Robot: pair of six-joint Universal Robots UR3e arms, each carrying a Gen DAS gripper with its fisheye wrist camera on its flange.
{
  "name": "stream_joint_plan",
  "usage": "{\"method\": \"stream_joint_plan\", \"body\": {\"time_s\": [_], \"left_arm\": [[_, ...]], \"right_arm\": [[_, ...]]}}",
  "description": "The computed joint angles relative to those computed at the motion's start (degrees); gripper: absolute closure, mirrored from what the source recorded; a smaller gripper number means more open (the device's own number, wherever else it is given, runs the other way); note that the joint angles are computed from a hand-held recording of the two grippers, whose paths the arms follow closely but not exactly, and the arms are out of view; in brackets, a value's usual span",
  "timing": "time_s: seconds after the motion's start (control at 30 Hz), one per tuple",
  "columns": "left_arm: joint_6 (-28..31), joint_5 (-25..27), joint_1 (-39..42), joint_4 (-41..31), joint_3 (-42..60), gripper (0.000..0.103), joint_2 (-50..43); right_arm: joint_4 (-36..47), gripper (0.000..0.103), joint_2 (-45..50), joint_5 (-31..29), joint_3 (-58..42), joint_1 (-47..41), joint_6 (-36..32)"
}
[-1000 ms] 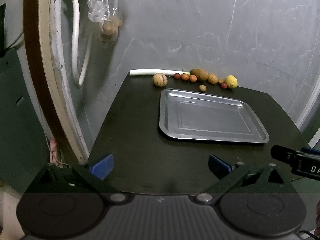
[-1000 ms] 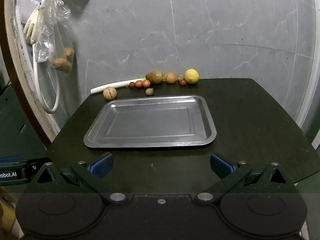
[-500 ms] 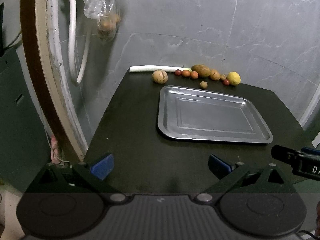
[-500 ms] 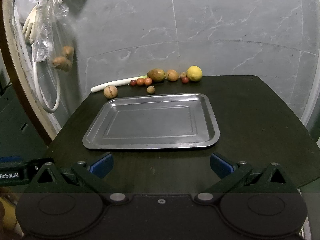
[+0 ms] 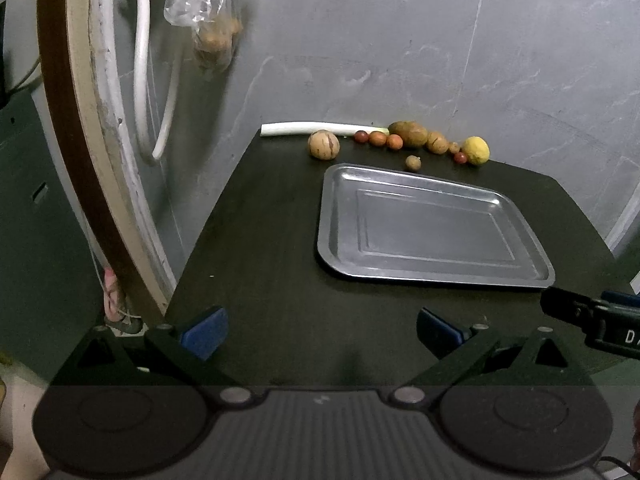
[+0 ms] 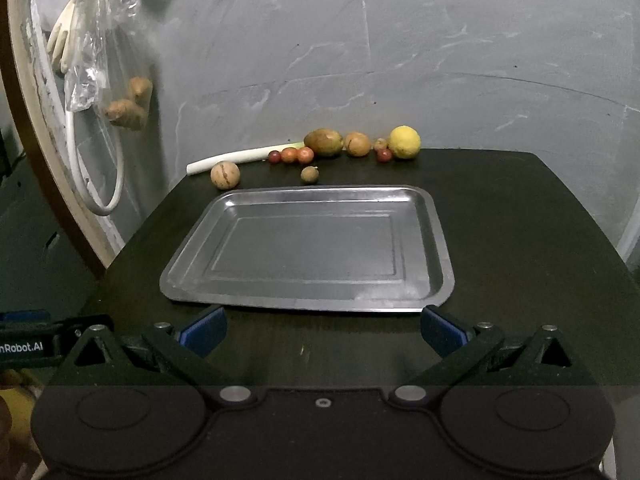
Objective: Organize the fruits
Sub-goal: 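Reach the right tool toward the small brown fruit while the left tool approaches the speckled fruit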
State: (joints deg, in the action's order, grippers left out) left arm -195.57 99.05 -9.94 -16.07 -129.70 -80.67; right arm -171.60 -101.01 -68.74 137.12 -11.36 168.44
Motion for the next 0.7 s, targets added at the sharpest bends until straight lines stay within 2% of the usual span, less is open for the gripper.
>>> {"method": "stream_joint_plan", "body": {"time_s": [0.23, 0.5, 0.7], "left_arm": [[-2.7, 1.3, -0.3, -0.7, 4.9, 0.001, -5.9], [-7.1, 4.2, -1.1, -2.4, 13.3, 0.001, -14.7], [-11.2, 7.0, -1.8, -7.7, 23.4, 0.001, -21.5]], "right_arm": [[-1.8, 0.001, 10.3, 1.5, -7.6, 0.1, -2.6], [-1.6, 0.001, 21.3, 6.0, -18.3, -0.9, -6.9], [0.3, 0.001, 26.0, 8.4, -24.5, -1.8, -8.4]]}}
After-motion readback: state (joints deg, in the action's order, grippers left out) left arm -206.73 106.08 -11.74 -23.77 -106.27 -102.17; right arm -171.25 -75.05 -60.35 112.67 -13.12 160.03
